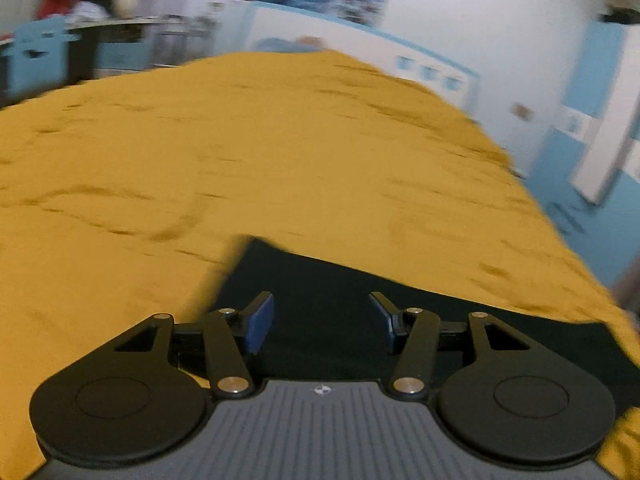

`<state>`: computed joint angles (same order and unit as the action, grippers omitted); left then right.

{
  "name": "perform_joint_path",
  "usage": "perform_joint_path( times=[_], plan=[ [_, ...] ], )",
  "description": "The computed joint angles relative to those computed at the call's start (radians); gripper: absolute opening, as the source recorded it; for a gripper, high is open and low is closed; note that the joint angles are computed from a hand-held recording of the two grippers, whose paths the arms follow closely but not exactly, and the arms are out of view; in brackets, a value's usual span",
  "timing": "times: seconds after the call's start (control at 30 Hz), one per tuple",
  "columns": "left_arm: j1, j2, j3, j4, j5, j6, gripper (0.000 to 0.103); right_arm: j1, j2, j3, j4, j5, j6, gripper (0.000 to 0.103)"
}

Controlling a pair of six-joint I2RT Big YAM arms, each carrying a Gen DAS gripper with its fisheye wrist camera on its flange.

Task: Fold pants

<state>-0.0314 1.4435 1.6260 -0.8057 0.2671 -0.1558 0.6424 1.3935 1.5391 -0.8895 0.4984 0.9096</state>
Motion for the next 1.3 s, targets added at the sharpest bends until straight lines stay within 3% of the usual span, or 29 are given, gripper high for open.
perform_joint_path(
  times=[0.13,0.27,0.33,0.5,0.63,0.73,0.8,0.93,1.03,1.07,1.17,1.3],
  plan=[
    [-0.156,-0.015,0.004,-0.024,0.036,-0.037,0.067,-0.05,-0.11,-0.131,-0.004,-0.001,0.213,0.044],
    [-0.32,0.032,0.07,-0.07,-0.036,0.004,0.067,-0.072,-0.189,-0.233,0.041,-0.003,0.345,0.057],
    [-0.374,0.064,0.105,-0.084,-0.053,0.014,0.067,-0.085,-0.217,-0.281,0.087,-0.002,0.394,0.057],
    [-0.465,0.116,0.142,-0.097,-0.113,0.007,0.067,-0.136,-0.258,-0.356,0.187,-0.042,0.521,0.056],
    [-0.498,0.133,0.129,-0.135,-0.149,0.008,0.067,-0.17,-0.231,-0.359,0.223,-0.033,0.624,0.056],
    [-0.502,0.134,0.105,-0.148,-0.167,0.012,0.067,-0.198,-0.215,-0.357,0.235,-0.037,0.607,0.052],
    [-0.495,0.122,0.082,-0.141,-0.154,0.011,0.068,-0.222,-0.226,-0.371,0.27,-0.03,0.541,0.052],
    [-0.493,0.119,0.066,-0.146,-0.137,0.002,0.071,-0.286,-0.252,-0.401,0.352,-0.112,0.445,0.053],
    [-0.496,0.116,0.062,-0.143,-0.142,-0.006,0.071,-0.249,-0.231,-0.316,0.155,0.008,0.463,0.054],
    [-0.496,0.117,0.066,-0.147,-0.142,-0.011,0.071,-0.229,-0.234,-0.305,0.121,0.045,0.469,0.054],
    [-0.497,0.122,0.074,-0.154,-0.14,-0.023,0.071,-0.165,-0.272,-0.317,0.118,0.087,0.467,0.054],
    [-0.496,0.12,0.071,-0.151,-0.137,-0.02,0.071,-0.169,-0.276,-0.333,0.187,0.002,0.484,0.053]
  ],
)
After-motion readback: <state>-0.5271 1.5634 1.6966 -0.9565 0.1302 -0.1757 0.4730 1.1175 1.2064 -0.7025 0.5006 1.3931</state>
